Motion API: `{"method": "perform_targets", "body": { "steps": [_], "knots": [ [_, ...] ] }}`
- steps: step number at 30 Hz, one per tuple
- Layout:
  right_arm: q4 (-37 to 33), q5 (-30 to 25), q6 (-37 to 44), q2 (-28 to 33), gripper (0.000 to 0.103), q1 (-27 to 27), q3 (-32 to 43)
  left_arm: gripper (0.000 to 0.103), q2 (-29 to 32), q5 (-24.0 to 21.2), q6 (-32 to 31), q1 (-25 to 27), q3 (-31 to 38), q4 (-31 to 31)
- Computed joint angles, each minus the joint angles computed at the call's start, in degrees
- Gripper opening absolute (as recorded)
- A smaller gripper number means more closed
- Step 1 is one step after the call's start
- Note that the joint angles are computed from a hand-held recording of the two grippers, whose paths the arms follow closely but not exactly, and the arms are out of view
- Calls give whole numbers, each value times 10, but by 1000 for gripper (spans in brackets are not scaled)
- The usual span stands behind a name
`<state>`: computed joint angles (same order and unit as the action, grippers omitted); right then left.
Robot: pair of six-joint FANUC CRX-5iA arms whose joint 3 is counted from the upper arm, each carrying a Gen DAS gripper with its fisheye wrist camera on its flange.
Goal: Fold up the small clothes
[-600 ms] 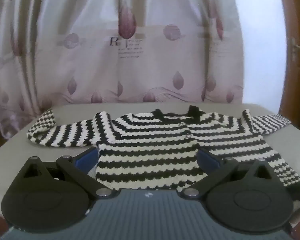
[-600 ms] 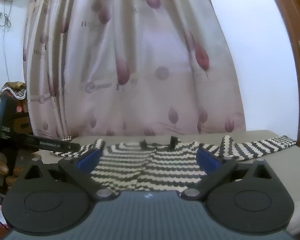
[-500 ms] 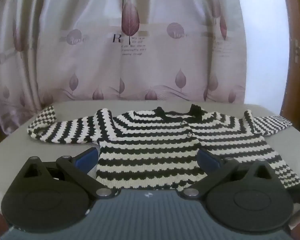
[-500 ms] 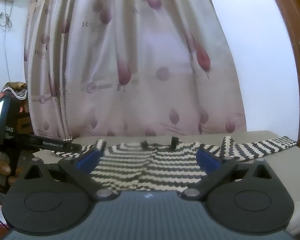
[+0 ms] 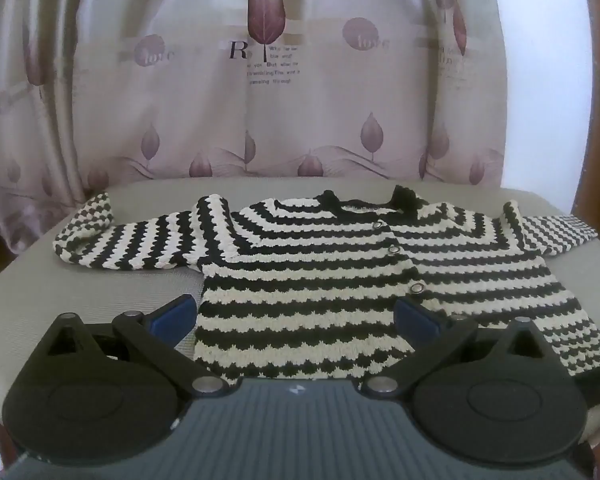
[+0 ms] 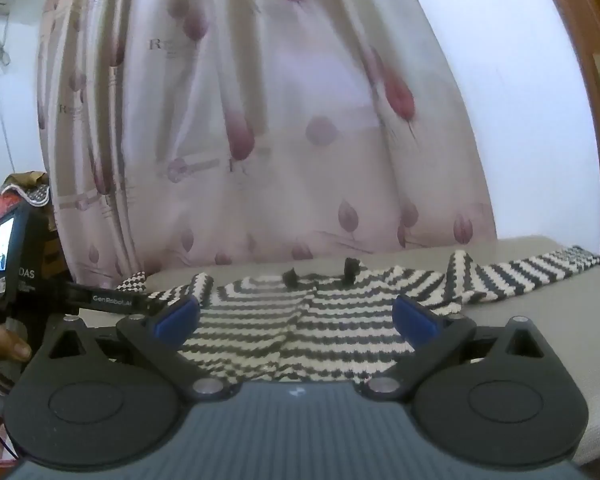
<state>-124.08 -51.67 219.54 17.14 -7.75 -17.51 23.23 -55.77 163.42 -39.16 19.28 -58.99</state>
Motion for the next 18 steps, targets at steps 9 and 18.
{"method": "perform_targets", "body": {
  "steps": [9,18],
  "knots": [
    [20,30,-31,6,103,12,28,103,13,3,-15,20,10,18],
    [64,80,-85,21,103,36,71,103,-48,30,26,112,-64,14]
  ]
}}
